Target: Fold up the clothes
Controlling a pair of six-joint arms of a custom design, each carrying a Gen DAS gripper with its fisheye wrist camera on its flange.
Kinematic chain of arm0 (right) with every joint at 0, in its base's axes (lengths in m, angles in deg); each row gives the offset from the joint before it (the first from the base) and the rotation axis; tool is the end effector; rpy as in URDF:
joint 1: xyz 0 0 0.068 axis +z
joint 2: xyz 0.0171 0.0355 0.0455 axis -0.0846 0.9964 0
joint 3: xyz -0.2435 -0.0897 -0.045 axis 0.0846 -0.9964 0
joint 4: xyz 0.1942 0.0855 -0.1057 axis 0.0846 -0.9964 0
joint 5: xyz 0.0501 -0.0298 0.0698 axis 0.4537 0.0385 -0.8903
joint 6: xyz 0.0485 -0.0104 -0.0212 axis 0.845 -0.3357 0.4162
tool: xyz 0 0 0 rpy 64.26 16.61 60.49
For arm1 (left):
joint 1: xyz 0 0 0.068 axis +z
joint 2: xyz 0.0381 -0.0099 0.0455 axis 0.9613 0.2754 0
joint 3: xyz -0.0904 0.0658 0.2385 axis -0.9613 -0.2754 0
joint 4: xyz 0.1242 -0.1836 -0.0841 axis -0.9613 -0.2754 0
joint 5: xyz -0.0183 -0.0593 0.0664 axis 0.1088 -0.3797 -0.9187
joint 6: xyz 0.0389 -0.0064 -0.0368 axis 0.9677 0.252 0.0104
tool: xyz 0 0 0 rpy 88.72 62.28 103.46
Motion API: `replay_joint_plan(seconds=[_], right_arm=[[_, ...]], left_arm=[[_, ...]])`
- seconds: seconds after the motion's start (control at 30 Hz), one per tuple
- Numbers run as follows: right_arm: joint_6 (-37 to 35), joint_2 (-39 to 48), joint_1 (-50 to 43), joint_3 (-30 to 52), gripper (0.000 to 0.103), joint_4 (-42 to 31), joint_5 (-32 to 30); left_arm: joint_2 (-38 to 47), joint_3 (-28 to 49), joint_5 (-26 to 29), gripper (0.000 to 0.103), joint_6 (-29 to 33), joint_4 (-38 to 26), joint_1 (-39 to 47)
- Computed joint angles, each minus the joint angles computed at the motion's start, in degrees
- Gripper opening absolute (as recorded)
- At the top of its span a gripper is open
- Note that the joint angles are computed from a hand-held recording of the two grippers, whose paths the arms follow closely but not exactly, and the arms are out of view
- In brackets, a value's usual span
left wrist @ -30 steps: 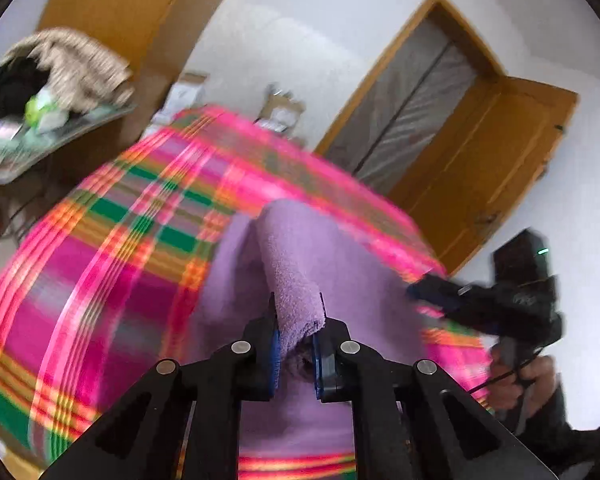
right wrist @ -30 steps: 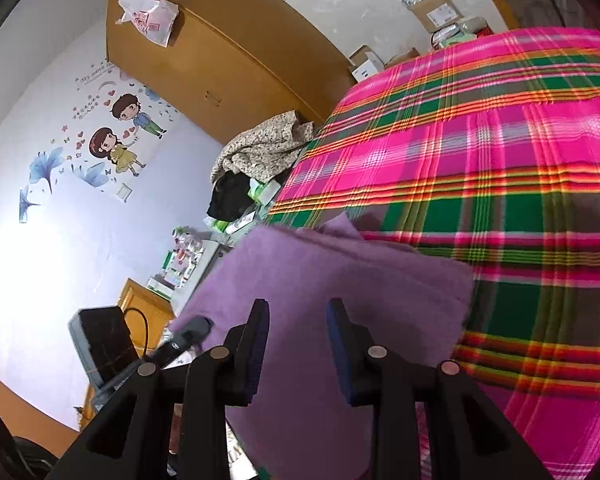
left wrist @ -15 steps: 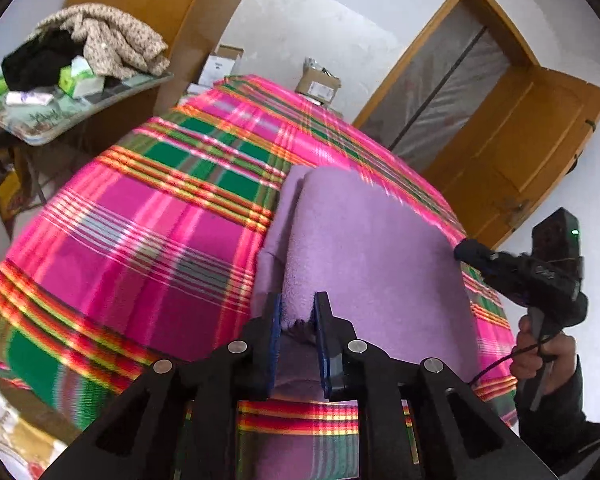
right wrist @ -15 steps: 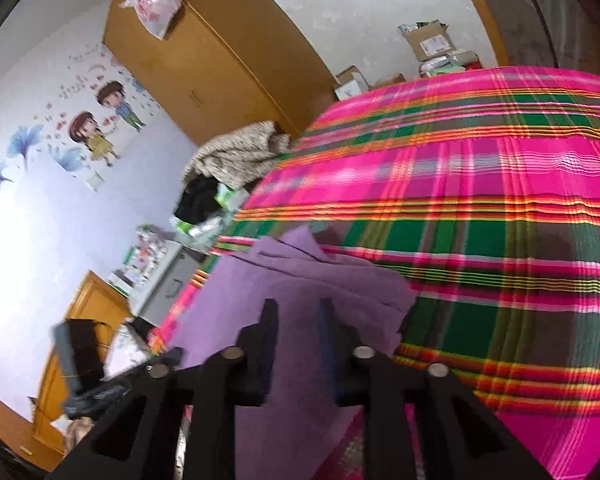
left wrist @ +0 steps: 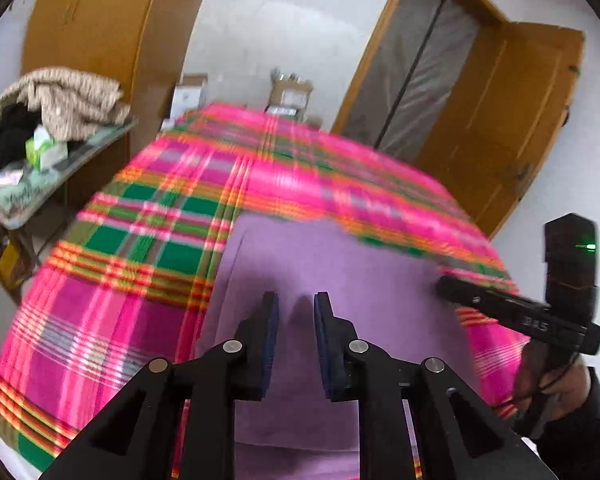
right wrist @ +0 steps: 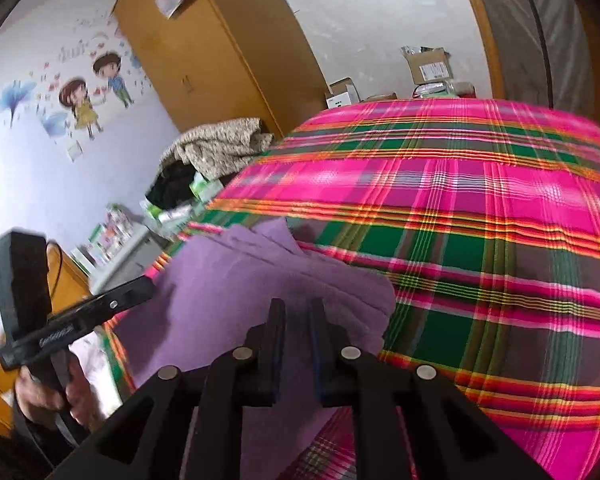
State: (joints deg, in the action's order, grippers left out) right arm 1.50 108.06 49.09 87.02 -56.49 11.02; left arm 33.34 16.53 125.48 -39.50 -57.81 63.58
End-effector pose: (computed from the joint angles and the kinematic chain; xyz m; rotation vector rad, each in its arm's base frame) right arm 0.1755 0.2063 0.1151 0.4031 2.2369 0.3063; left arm 0.3096 -0.0788 0.1398 0.7191 2.2608 -0.7808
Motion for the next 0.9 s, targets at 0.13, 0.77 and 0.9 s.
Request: replay_joint_plan(seconds=[0.13, 0.77, 0.9], right_arm=[[-1.4, 2.6, -0.9, -0.7, 0.012, 3.7, -0.9], [-3.0, 1.7, -3.7, 1.2, 0.012, 0.2, -1.3], [-3.4, 4.2, -6.3, 1.0, 0.011, 2.7, -4.1]], left_arm=[[2.7, -0.8, 0.6, 0.019, 0.9, 0.8, 1.8], [8.0, 14.5, -10.5, 0.019, -1.8, -4.1, -8.2], [10.9, 15.6, -9.5, 0.019, -1.2, -4.0, -7.6]])
